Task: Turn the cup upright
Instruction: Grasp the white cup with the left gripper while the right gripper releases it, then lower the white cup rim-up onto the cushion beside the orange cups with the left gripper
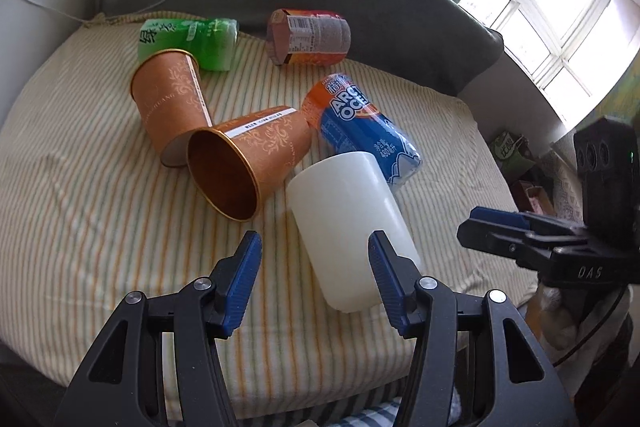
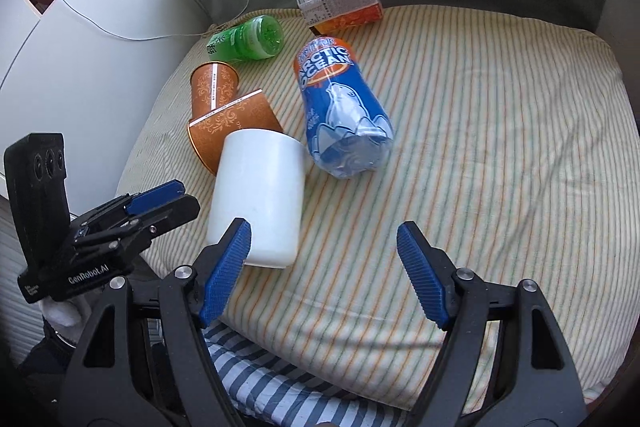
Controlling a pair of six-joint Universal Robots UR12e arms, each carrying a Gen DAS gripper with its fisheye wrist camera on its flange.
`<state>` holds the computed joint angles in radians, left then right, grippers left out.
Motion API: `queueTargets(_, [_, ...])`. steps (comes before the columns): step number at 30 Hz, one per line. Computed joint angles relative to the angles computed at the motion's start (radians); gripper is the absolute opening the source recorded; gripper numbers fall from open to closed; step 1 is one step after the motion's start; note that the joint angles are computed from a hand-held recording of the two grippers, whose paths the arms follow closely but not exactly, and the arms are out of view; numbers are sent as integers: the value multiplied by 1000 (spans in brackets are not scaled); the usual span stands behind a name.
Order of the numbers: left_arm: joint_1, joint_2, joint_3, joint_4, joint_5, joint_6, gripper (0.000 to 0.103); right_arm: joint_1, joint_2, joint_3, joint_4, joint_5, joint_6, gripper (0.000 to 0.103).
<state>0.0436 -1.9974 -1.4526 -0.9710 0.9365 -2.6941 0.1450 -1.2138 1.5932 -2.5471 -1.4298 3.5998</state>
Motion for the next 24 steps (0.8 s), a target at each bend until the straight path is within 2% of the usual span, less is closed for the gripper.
queueTargets(4, [-9,-20,47,-113,-20,-73,55,-8,-13,28,-15,-3,-4,78])
queueTargets(9, [-28,-33,81,-162,6,-114,55,-6,-30,58,-36,-54,-33,78])
queueTargets(14, [-49,-45,98,-160,55,-152,58,0,-40,73,-34,-126,-51,78])
queueTargets(16, [-55,-49,99,-153,69,-161,66,3,-44,78,-38,-150,-55,78])
queueTargets(18, [-60,-53,99,-143,77,-168,70,10,-43,81,-43,-189,-65,78])
queueTargets(21, [-67,-54,96,-131,90,-162,75,17,-46,90,-63,-217,-76,78])
queueTargets(24, [-75,-60,102,-148,92,-152,76,24,-47,100,-94,-241,-87,78])
